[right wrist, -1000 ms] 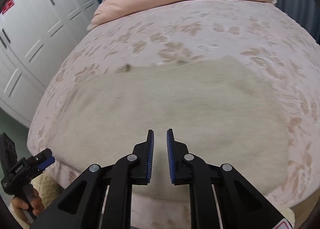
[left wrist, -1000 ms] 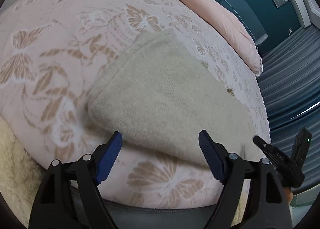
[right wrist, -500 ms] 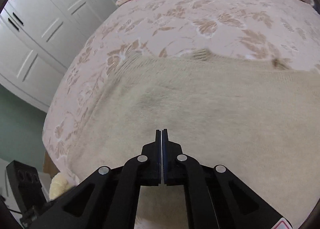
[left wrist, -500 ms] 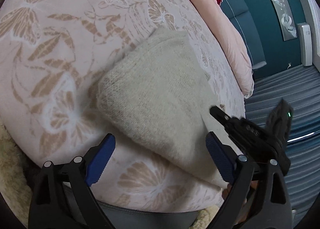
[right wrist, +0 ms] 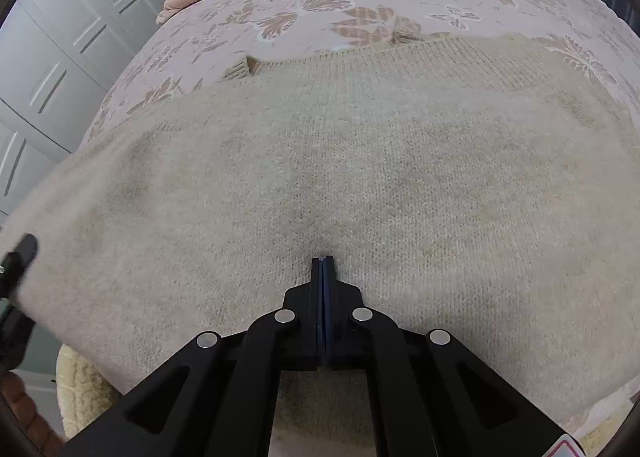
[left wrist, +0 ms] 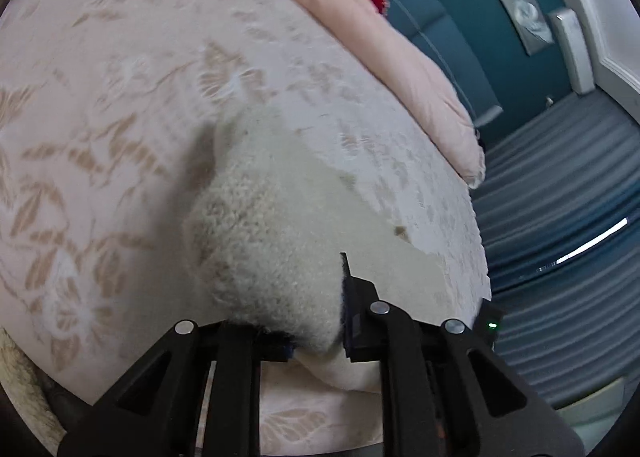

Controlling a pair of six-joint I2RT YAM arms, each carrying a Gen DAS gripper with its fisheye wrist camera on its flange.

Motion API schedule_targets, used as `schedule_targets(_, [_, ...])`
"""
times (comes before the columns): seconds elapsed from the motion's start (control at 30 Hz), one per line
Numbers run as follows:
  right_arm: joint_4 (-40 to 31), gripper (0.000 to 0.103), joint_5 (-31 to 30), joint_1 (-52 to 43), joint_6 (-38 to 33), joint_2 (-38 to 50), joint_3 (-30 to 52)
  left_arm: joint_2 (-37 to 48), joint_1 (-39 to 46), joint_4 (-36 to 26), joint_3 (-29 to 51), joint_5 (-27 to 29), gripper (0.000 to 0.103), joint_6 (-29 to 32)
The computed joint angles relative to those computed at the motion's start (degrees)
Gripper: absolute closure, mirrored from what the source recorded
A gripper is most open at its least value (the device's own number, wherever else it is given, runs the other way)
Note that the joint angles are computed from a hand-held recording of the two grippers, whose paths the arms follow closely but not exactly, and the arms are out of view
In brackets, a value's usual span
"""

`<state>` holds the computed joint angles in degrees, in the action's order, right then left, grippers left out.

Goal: Fold small clothes

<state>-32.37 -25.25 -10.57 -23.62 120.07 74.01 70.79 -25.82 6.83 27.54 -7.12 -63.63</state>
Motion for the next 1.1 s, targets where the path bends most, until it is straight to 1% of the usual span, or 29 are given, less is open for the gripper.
schedule_targets(0.03, [-0.32, 0.102, -0.81, -0.29, -0.15, 0.24, 0.26, 0.17, -1.88, -1.49, 3.36, -0.95, 0.089, 1.57])
schedule_targets(0.1, [-2.04, 0.102, -3.57, -1.75, -0.62, 0.72, 1.35, 3.30, -5.65, -3.47, 10.90, -2.39, 0.089, 5.27])
schedule_targets(0.23, [-10.00, 0.099, -11.82, -9.20, -2.18, 0.95, 5.69, 15.63, -13.12, -5.99, 27.81, -3.03, 0.089, 12.70])
schedule_targets(0.3, [-13.36, 0.097, -14.51, -14.44, -4.91, 1.09, 8.08, 23.18, -16.36, -7.85, 36.27, -2.87, 0.089, 16.04])
schedule_targets(0.33, [-15.70, 0.097, -15.55, -17.34, -6.59, 1.89, 10.14, 26.96, -17.69, -8.64, 40.07, -2.64, 0.089, 17.04])
schedule_targets(0.4, [-21.09, 0.093, -16.76, -22.67, -9.48, 4.72, 15.60, 35.04, -19.42, -9.71, 46.93, -0.98, 0.088, 17.72])
schedule_targets(0.47, [-26.79, 0.092, -18.87, -27.88, -12.46, 7.97, 21.55, 43.31, -20.24, -13.18, 53.91, 0.67, 0.087, 17.60])
schedule_targets(0.5, [-28.53, 0.090, -18.74, -29.81, -13.56, 8.96, 23.76, 46.65, -20.79, -15.75, 56.83, 1.14, 0.085, 17.23])
schedule_targets(0.53, [-29.07, 0.088, -17.99, -31.18, -14.28, 9.25, 24.95, 48.42, -21.44, -17.87, 58.07, 1.03, 0.083, 16.31])
schedule_targets(0.57, [-29.17, 0.082, -17.14, -32.29, -15.14, 9.18, 25.65, 49.09, -22.18, -18.08, 57.55, 1.28, 0.083, 15.82])
schedule_targets(0.6, [-29.74, 0.074, -16.90, -33.14, -16.26, 9.06, 26.18, 48.10, -23.12, -15.94, 54.59, 1.25, 0.080, 15.71])
schedule_targets(0.63, [-31.19, 0.070, -17.54, -33.92, -17.65, 9.27, 27.16, 46.45, -24.24, -13.79, 51.18, 0.38, 0.077, 16.32])
schedule_targets(0.67, [-32.65, 0.059, -18.60, -34.56, -18.83, 9.54, 28.16, 44.57, -25.46, -12.89, 48.22, -1.68, 0.067, 17.61])
schedule_targets(0.7, [-33.77, 0.048, -19.84, -34.95, -19.86, 9.42, 28.43, 42.75, -26.72, -12.82, 45.65, -4.62, 0.054, 18.27])
schedule_targets(0.77, [-36.41, 0.044, -22.03, -34.77, -20.96, 9.68, 29.63, 40.17, -28.56, -14.23, 42.10, -9.96, 0.040, 17.49])
schedule_targets(0.83, [-41.22, 0.039, -23.79, -34.79, -21.85, 11.29, 32.86, 39.44, -29.75, -17.48, 40.65, -14.01, 0.038, 16.52])
schedule_targets(0.9, [-45.59, 0.031, -25.70, -33.52, -21.91, 12.17, 34.57, 40.60, -29.86, -21.89, 41.59, -15.73, 0.038, 16.82])
schedule_targets(0.97, [-42.57, 0.031, -25.00, -32.12, -18.70, 9.32, 31.08, 41.05, -29.25, -22.40, 41.30, -15.89, 0.038, 18.45])
schedule_targets(1.03, [-39.87, 0.028, -24.58, -31.46, -17.15, 6.97, 28.03, 41.15, -29.36, -22.66, 40.99, -16.44, 0.037, 19.37])
schedule_targets(1.07, [-38.03, 0.026, -23.75, -31.02, -16.47, 5.93, 26.31, 41.19, -29.95, -22.87, 40.93, -17.19, 0.033, 20.00])
schedule_targets(1.1, [-35.12, 0.026, -22.08, -30.24, -15.02, 4.97, 24.37, 41.54, -30.37, -22.91, 41.13, -17.66, 0.027, 21.13])
